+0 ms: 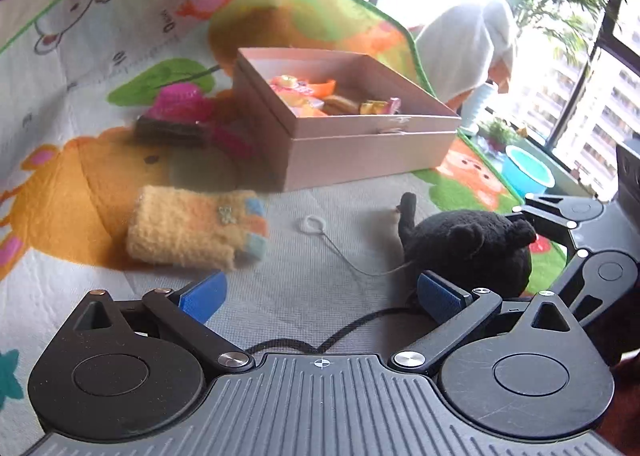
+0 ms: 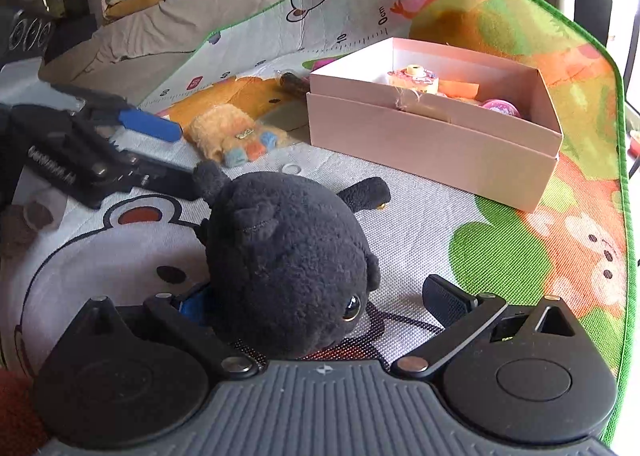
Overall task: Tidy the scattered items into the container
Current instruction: 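Lift the black plush toy with the right tool while the left tool reaches the tan mitten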
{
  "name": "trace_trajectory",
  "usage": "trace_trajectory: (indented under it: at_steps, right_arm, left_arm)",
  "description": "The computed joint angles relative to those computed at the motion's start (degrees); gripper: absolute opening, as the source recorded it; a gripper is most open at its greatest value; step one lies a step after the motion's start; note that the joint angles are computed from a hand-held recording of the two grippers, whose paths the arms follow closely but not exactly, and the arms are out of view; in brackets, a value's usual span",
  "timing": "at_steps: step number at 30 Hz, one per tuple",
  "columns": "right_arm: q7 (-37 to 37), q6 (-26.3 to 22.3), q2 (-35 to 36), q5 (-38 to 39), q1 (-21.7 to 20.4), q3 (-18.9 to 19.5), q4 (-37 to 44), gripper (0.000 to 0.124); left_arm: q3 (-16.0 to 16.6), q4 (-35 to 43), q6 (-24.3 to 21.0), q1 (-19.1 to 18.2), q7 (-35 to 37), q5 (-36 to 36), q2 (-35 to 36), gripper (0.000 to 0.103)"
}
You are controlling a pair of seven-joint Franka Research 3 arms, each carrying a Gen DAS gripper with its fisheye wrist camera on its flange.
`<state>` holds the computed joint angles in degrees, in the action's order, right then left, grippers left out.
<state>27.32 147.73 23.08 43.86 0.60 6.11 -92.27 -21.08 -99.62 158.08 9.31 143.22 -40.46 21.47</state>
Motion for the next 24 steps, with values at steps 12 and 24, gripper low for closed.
trace_trajectory:
  at_steps: [12, 24]
  right_arm:
    - [-0.3, 0.4, 0.1, 0.2, 0.0, 0.1, -0.1, 0.103]
    - [-0.2, 0.4, 0.3, -0.2, 0.0, 0.1, 0.2, 0.103]
  left_arm:
    - [10.7, 12.8, 4.4, -7.8, -29.8, 24.1, 10.6, 0.103]
    - [-13.1, 1.1, -9.1, 12.7, 4.9, -0.9, 2.0, 0.103]
